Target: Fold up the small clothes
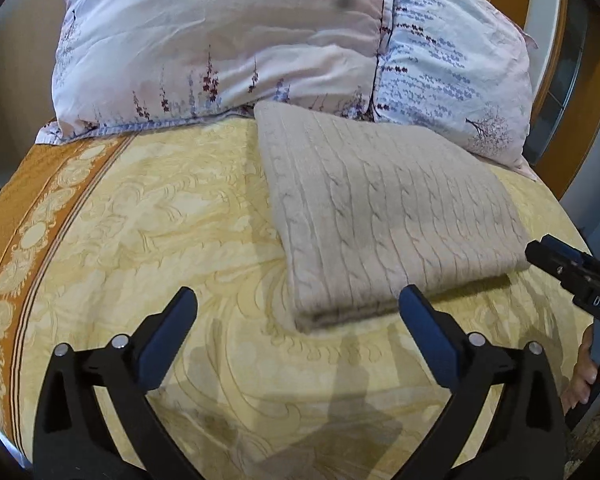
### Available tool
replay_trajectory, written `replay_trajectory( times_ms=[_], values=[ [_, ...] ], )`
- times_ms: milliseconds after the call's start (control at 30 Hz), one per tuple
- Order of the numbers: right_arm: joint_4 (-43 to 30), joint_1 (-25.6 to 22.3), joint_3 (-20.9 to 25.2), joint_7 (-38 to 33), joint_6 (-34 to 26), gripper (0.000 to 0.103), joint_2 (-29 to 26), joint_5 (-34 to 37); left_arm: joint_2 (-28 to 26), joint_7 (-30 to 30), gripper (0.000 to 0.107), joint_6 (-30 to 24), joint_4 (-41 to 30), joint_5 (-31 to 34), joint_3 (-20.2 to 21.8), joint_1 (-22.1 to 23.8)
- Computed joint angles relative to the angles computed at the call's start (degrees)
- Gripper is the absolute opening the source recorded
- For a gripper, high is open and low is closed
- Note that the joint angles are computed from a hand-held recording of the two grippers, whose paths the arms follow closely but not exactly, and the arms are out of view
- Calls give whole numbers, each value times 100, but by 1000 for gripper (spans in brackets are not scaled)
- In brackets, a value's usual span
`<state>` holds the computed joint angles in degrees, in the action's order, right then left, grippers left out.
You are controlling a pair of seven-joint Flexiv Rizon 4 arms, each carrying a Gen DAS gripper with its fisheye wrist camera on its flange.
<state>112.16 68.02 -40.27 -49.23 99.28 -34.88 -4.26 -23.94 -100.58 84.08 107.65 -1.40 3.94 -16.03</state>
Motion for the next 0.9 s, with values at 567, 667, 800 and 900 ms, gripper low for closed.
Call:
replay_trajectory(
  times_ms=[567,667,800,900],
  values=[
    [-112,-162,388,888,-975,99,52,-965,-159,-757,101,-1136,-525,914,326,-387],
    [-126,-151,337,1074,-1079,99,37,-1210,-179,-891,101,-1235,-593,1094,345,-403],
    [-129,-223,366,1293,-1138,99,59,-1503,-204,-1012,101,-1322,-689,1319,353,-408],
    [-132,-217,323,1472,-1220,99,68,-1744,-214,-1046,101,-1294,-698,1369,310,-362]
  ],
)
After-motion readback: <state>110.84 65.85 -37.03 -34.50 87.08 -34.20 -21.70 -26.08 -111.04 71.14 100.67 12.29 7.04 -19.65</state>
